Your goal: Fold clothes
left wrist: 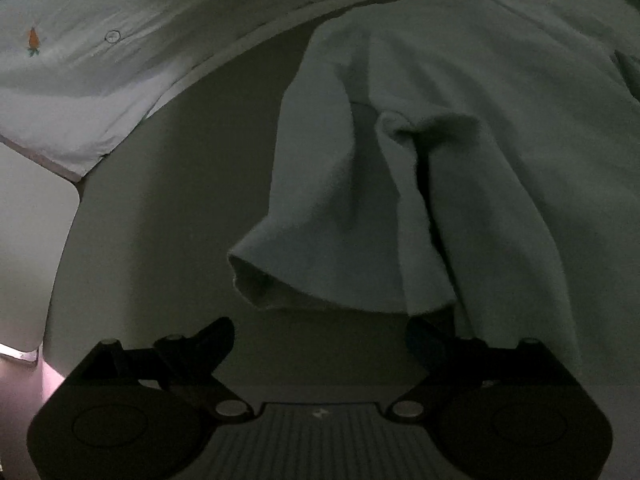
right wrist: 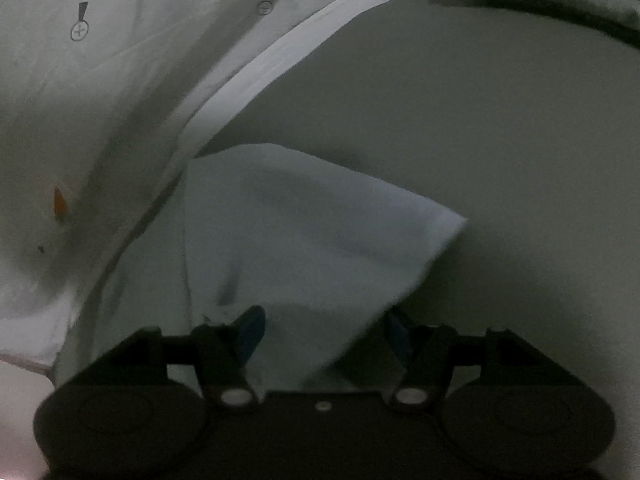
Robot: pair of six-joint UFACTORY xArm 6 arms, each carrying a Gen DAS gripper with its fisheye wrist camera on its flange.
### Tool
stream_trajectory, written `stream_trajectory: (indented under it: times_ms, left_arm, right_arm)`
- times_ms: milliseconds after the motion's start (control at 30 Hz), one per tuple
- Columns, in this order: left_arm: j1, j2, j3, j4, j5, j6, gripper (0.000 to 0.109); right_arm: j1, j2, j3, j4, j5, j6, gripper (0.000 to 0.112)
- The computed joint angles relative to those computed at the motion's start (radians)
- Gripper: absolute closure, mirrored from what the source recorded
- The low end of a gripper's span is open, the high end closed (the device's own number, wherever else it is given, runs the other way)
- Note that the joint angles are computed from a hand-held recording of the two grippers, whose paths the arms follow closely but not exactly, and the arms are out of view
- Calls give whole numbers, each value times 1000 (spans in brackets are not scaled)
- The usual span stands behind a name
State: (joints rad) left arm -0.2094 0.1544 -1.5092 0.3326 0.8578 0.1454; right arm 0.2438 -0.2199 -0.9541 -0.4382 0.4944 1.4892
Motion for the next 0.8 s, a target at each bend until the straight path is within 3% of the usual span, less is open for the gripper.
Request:
stream_trajectory:
  times_ms: [33,67,100,133,200,333,400,500,533,633,700,733,767,800]
  left_arm:
    - [-1,24,-34,-10,17,-10,16]
    - [-3,48,-70,-20,35,-19,14]
    - [-4,72,-106,-30,53,-29,12]
    - [-5,98,-144,-41,71,-39,10]
    - [-5,134,-205,-42,92,-44,10]
    - [4,40,-43,8,43,-101,11]
    - [11,39,-47,-19,49,-114,11]
    - [24,12,-22,-74,45,-125,11]
    - [29,11,-21,-101,40,-122,13]
    - [41,-35,36,-180,29,-122,27]
    - [43,-74,92,-225,-14,-154,42]
    - [46,-73,88,-255,-18,-170,59]
    - [47,-67,80,-282,-20,-191,86]
    - [43,-59,69,-267,-19,-238,99]
  right_arm:
    - [3,29,-28,-5,15,0,51]
    - [8,57,-61,-11,52,-10,68]
    - [13,85,-104,-30,106,-37,79]
    - [14,112,-149,-7,149,-106,106]
    - [2,120,-200,-31,184,-163,107]
    - [-37,132,-344,-284,341,-267,107]
    - [-82,172,-429,-368,404,-334,107]
    - [-124,282,-594,-390,567,-451,95]
    - [-126,289,-615,-383,604,-472,81]
    - [-97,230,-556,-408,612,-411,56]
    - [-69,149,-459,-367,564,-378,53]
    - [-45,126,-419,-344,554,-360,53]
    - [-19,103,-381,-323,546,-341,53]
    - [12,75,-341,-310,558,-315,53]
